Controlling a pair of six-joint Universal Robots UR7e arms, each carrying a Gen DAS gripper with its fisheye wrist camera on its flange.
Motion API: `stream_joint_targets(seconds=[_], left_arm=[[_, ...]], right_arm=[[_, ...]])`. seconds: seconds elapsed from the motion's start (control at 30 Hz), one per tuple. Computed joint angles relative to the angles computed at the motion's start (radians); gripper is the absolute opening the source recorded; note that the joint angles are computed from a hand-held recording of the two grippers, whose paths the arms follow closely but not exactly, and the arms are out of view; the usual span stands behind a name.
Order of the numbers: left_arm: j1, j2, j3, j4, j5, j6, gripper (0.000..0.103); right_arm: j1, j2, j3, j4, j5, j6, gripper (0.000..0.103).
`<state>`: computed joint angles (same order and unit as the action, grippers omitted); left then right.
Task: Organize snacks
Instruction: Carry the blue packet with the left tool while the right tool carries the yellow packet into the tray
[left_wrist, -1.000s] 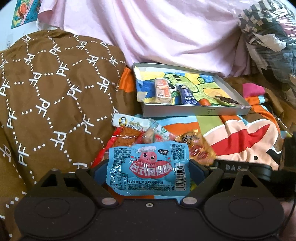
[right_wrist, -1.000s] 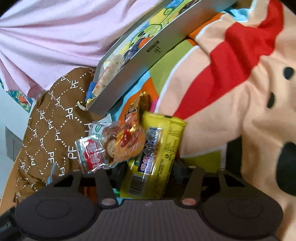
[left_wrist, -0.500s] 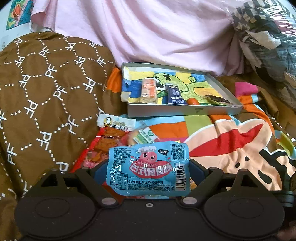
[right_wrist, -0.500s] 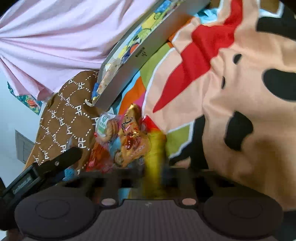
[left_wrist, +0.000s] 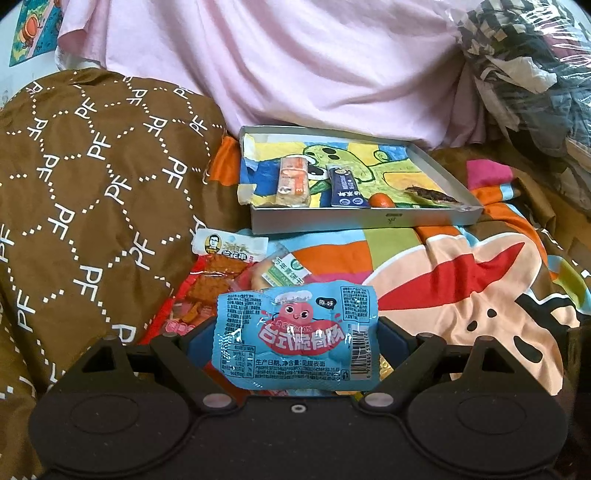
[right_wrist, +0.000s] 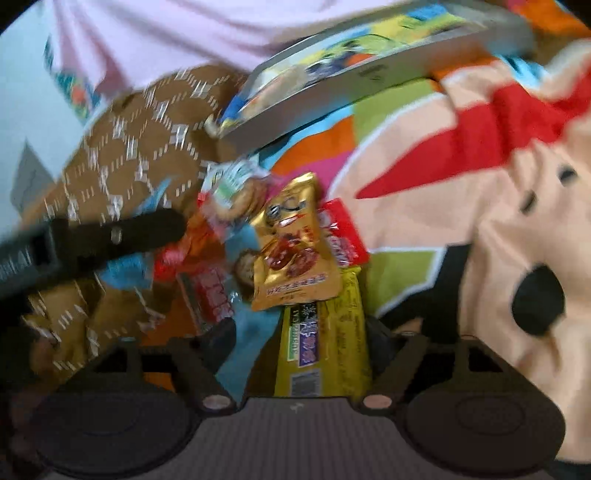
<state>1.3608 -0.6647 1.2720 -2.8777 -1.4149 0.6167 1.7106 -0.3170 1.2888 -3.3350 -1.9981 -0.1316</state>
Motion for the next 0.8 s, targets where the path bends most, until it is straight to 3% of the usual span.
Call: stream_joint_targets(seconds=[0.03, 0.07, 0.1, 0.3, 0.57, 0.8], left_arm=[[0.0, 0.0, -0.002, 0.001, 0.001, 0.001, 0.088], [0.0, 0.0, -0.003, 0.001, 0.001, 0.001, 0.088], [0.0, 0.0, -0.005, 0.001, 0.0, 0.0, 0.088], [0.003, 0.001, -0.012, -0.001, -0.002, -0.011, 0.088], [0.0, 0.016, -0.029, -0.005, -0.017, -0.015, 0.088], [-0.019, 0.05, -0.072, -0.005, -0.032, 0.016, 0.088]], right_arm=[[0.012, 0.018, -0.025, 0.015, -0.043, -0.034, 0.078], [0.026, 0.038, -0.05, 0.018, -0.096, -0.073, 0.068], [0.041, 0.061, -0.075, 0.007, -0.16, -0.116, 0.051], [0.059, 0.078, -0.067, -0.04, -0.226, -0.238, 0.051], [0.083, 0.087, -0.026, -0.236, -0.299, -0.426, 0.052], [0.083, 0.093, -0.047, -0.358, -0.291, -0.519, 0.052]])
